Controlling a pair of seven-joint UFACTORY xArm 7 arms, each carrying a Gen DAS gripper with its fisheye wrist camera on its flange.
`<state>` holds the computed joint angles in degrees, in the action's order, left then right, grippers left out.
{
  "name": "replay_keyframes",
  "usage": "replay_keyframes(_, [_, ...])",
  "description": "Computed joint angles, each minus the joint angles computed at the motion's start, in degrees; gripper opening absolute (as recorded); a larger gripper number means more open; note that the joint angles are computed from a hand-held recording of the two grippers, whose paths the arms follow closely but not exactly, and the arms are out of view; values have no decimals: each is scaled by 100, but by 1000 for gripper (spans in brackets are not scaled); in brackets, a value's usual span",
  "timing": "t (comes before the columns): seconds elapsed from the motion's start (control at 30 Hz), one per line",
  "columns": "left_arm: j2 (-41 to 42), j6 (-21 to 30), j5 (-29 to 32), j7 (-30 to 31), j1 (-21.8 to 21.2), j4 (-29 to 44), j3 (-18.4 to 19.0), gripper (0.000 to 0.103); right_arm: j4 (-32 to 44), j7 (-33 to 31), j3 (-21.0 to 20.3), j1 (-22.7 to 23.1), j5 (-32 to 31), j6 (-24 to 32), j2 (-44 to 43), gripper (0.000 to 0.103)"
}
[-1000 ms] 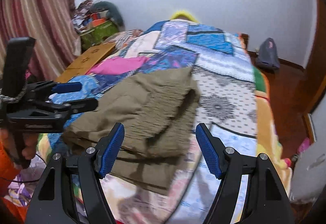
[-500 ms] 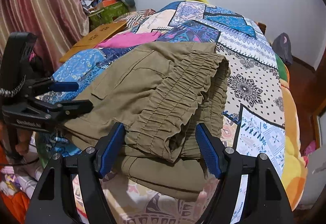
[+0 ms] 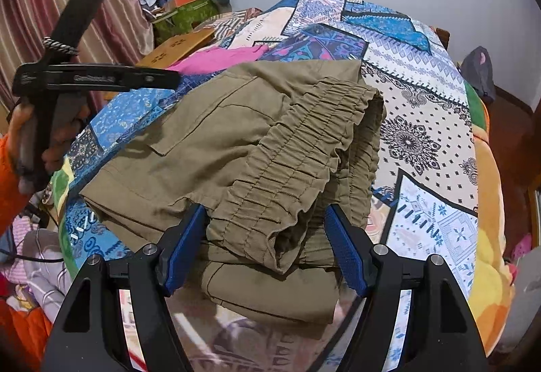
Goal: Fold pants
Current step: 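Press and adjust the folded pants with both tools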
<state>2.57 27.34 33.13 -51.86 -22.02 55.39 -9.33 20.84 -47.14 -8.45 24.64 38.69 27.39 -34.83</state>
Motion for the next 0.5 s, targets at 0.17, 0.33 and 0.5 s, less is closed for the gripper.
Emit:
replay_keyframes(0.17, [915,455,921,60,-345,944,152,86,196,-181,-146,-121,37,171,259,68])
replay_keyframes(0.33, [1279,425,748,308,-495,1099,383,89,561,-655,-205,-286,102,331,763,68])
replay_keyframes(0.5, [1123,334,552,150,-503,856,494,88,908,-1074,85,-602,133,92,1342,70])
